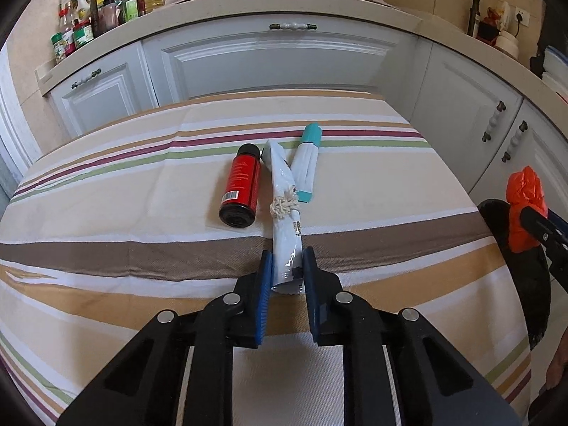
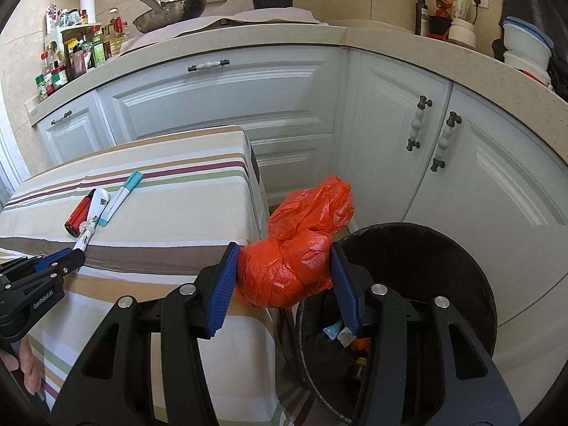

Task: Collect trash
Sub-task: 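Grasp the crumpled white tube with the left tool while the right tool holds the bag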

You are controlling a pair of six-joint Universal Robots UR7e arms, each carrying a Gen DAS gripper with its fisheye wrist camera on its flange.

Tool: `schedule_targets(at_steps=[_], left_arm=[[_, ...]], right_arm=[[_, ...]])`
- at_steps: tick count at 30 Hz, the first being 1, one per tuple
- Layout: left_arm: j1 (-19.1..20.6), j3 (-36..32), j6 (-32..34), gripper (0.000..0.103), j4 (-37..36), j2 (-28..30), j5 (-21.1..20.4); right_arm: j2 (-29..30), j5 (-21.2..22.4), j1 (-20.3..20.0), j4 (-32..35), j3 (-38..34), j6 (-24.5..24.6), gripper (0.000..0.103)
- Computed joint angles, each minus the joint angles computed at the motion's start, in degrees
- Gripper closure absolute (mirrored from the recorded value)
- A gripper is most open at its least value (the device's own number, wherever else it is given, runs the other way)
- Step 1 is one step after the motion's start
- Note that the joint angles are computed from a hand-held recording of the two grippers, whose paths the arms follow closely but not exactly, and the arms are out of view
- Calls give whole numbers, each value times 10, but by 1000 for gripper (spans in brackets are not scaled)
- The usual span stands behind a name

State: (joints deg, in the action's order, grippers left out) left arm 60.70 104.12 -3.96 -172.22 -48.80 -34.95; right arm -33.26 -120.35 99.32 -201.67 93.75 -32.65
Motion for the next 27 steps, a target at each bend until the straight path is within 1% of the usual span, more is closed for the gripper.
schedule_targets(at_steps=[10, 19, 27], left_arm=[[-19, 35, 18, 85, -57, -14, 8], [-58, 80, 40, 85, -115, -34, 12], [-88, 97, 62, 85, -154, -35, 7]], right_arm=[[-11, -5, 6, -20, 22, -2, 54], [-36, -7, 12, -59, 62, -5, 54], [-64, -14, 11, -98, 101, -7, 54]])
